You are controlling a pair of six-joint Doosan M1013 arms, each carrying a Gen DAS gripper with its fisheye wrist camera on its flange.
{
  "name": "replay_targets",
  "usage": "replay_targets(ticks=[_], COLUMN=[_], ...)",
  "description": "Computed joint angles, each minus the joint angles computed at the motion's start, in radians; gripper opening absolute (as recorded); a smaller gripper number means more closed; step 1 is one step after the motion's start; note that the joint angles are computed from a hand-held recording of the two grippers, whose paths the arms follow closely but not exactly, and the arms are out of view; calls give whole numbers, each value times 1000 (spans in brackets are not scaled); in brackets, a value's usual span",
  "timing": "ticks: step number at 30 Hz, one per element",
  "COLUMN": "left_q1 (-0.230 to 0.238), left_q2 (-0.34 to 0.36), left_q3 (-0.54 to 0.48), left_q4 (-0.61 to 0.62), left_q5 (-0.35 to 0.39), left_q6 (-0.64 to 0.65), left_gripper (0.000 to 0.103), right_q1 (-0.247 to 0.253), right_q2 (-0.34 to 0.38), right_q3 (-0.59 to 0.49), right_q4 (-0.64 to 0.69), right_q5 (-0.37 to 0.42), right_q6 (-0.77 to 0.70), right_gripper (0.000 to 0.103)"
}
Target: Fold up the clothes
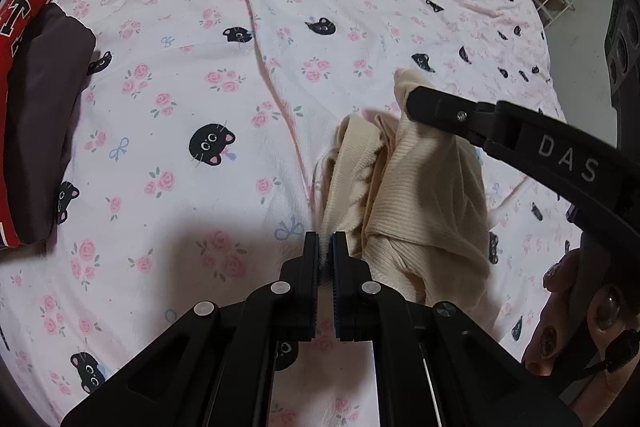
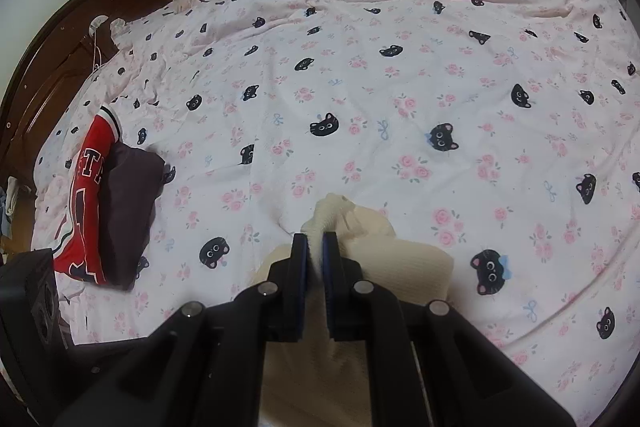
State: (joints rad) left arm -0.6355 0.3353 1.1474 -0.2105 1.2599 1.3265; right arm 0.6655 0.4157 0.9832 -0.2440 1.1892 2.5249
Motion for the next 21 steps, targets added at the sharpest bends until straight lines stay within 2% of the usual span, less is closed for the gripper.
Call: replay_targets(ticks=[9,14,16,18,21], left_q1=[-4,9,13,17,20], left_q2=[-1,-10,-12,-12,-11], left_q3=[-2,4,6,8,8], left_q4=[36,39,46,49,48], left_q5=[34,36,34,32,30], left_q6=[-15,-48,-62,-67,-68], left_gripper=[9,23,24,24,24], right_q1=[3,0,-6,-12,-25], right_q2=[18,36,41,40,8], right_q3=[-13,-29,-21,-7,47], right_q4=[23,49,78,109,146], right_q5=[4,20,17,0,-88], right_q6=[-12,-31,-33,-35,-15], right_gripper=[8,9,11,13,20])
